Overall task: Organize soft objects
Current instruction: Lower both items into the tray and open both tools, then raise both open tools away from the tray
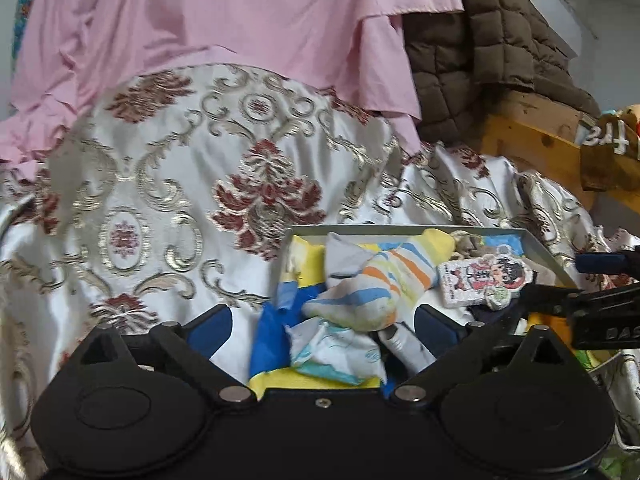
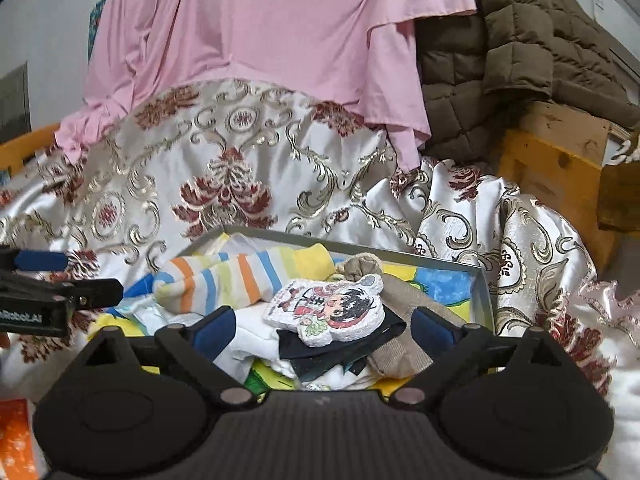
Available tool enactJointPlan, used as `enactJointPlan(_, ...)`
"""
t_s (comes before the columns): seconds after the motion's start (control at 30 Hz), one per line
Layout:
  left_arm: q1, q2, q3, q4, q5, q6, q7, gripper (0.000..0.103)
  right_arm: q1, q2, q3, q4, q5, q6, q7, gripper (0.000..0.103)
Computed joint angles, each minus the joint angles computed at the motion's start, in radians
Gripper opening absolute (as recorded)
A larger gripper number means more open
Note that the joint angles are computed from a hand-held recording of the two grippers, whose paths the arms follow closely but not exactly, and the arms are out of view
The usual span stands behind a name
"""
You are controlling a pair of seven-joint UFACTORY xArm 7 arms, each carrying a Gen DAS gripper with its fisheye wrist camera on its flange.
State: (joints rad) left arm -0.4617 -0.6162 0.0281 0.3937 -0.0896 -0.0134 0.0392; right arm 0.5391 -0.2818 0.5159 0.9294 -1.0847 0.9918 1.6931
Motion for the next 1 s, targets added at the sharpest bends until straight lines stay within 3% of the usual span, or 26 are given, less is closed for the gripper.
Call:
enactJointPlan(0.17,0.102,-0.066,-0.110,-0.095,-0.010,-0.088,-0.127,0.099,0.008,-0.031,0.031,-0.034,-0.030,0.014,0.074,0.099)
enactJointPlan(0.37,0.088,-0.153,-0.112,-0.188,0.035,-0.135,-0.198,0.099,0.021,-0.049,0.067,-0.054,-0.046,0.051,0.138,0.100)
enactJointPlan(0.53,0.099,-0.257,-0.144,-0.231,0.062,-0.102,-0.247,0.100,0.044,-0.064,0.099,-0.055,-0.029,0.102,0.157,0.100)
enactJointPlan(0.73,0.110,-0.422,-0.187,-0.266,0.083,0.000,-0.307,0.101,0.069,-0.102,0.147,-0.041,0.016,0.183,0.151,0.103)
enactJointPlan(1.0,0.074,-0.760,-0.228,-0.312,0.091,0.268,-0.418,0.101,0.089,-0.115,0.250,0.022,0.090,0.309,0.119,0.103)
